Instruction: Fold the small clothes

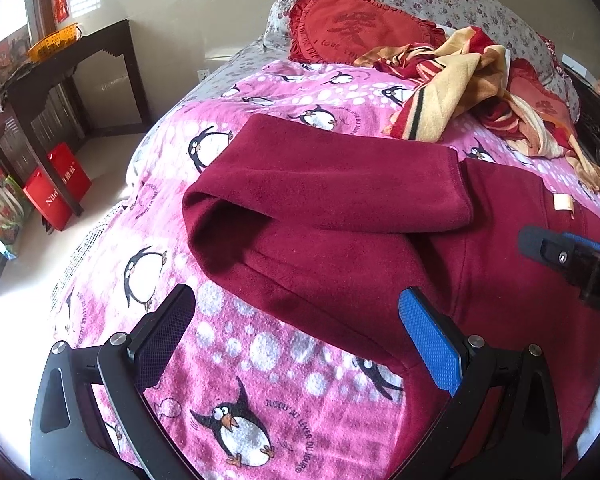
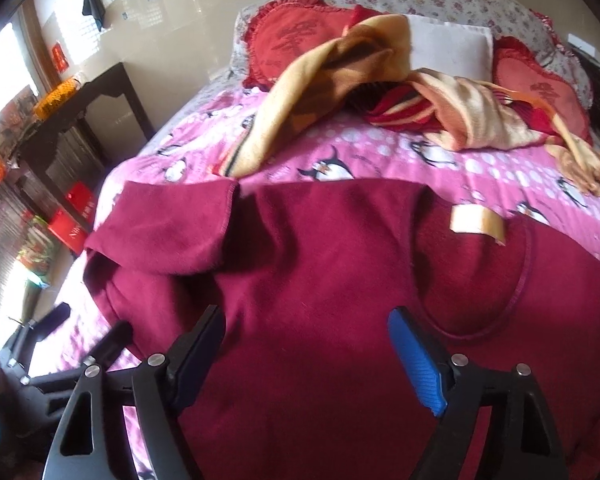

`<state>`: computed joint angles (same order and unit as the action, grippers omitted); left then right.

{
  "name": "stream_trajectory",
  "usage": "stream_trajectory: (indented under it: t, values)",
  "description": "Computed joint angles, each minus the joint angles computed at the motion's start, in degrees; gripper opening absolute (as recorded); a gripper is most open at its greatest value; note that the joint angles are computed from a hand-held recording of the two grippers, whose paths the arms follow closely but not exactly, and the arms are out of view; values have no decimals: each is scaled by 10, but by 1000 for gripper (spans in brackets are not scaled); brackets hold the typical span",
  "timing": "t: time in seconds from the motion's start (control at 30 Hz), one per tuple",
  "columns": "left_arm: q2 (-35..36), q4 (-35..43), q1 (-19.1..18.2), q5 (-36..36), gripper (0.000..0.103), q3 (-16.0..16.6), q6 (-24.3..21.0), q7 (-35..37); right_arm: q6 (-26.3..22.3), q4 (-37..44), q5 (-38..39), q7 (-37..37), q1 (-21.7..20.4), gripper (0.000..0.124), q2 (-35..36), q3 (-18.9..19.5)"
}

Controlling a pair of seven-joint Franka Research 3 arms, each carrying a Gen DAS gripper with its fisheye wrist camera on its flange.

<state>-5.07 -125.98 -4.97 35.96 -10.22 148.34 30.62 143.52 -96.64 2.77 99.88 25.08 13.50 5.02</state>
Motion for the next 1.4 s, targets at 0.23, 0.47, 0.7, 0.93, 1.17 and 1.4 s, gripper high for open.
stream_trajectory:
  t: [0.23, 0.47, 0.7, 0.93, 1.17, 1.4]
  values:
    - [8, 0, 11, -4, 102, 9, -4, -9, -10, 108, 50, -41, 2, 76, 77, 13]
    - [17, -1, 16, -20, 102, 15, -11, -2, -56, 197, 102, -73, 5, 59, 150, 25]
    - [27, 4, 17, -17, 102, 16, -21, -7, -65, 239, 98, -61, 23, 57, 186, 13]
    - [37, 14, 12, 6, 102, 15, -38, -19, -48, 234, 97, -72, 28, 7, 183, 14]
    - [44, 22, 5, 31, 102, 13, -58, -42, 14, 145, 127, -103, 9, 5, 108, 23]
    - [34, 20, -2, 41, 102, 9, -84, -54, 70, 44, 202, -140, -26, 5, 9, 36]
